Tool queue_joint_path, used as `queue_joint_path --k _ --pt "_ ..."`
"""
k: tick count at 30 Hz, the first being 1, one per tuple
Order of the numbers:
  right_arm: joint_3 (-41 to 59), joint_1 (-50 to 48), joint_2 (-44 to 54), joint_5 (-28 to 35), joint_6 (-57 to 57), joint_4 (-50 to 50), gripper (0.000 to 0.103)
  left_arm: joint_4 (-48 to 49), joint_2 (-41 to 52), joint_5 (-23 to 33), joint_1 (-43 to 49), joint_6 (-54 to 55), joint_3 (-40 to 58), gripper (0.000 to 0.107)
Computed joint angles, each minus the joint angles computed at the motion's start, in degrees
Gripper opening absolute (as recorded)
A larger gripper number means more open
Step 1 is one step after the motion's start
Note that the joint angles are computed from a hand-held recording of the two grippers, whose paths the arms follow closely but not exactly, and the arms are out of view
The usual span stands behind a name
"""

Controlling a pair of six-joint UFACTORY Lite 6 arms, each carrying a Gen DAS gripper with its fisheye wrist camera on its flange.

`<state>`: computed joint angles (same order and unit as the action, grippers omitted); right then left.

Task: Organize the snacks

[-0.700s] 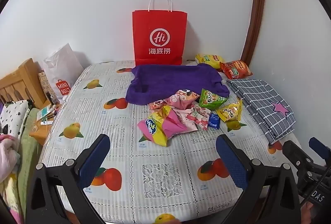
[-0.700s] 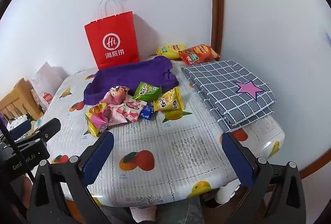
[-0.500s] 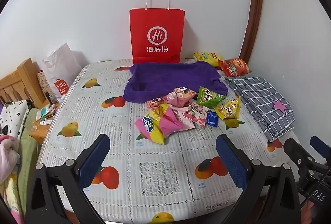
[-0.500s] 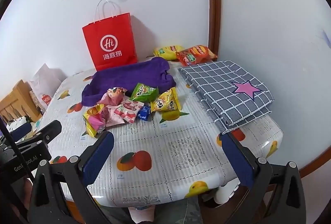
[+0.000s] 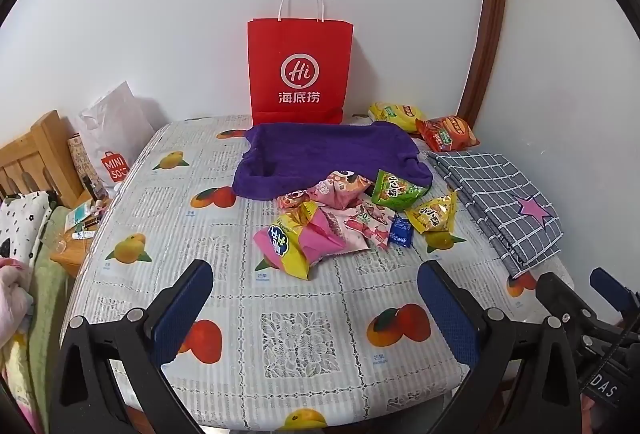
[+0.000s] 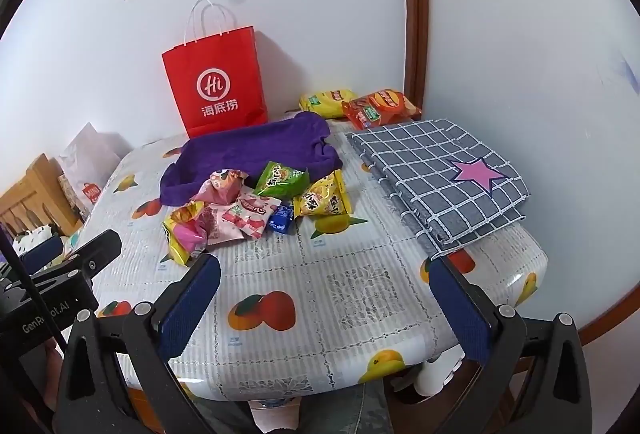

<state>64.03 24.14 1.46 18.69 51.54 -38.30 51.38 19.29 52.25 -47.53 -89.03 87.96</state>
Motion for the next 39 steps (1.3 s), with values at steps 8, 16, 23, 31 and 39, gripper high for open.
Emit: queue_joint_path --k 8,16,23,31,39 --pt "-0.17 0.7 -0.4 0.18 1.07 -0.91 0.103 0.35 -1.66 -0.4 -0.27 -0.75 -1.67 0.103" --pt "-0.29 1.08 -0.59 0.26 1.89 -1.85 0.103 -0.13 -1.35 -0.41 -0.05 -0.2 -1.02 0.103" --pt "-0.62 1.33 -1.03 0.19 2.54 -2.49 0.103 -0.09 -2.02 -0.69 0.0 -0.37 -1.74 0.103" --pt "-1.04 1.92 -1.71 0.27 3.78 -3.98 0.103 -0.24 -2.09 -0.65 -0.01 -0.27 -1.72 0.103" --pt "-1.36 2.65 -2.25 0.55 5.27 -5.3 0.103 -0.09 -2.19 -0.64 -0.13 -0.5 -1.95 0.103"
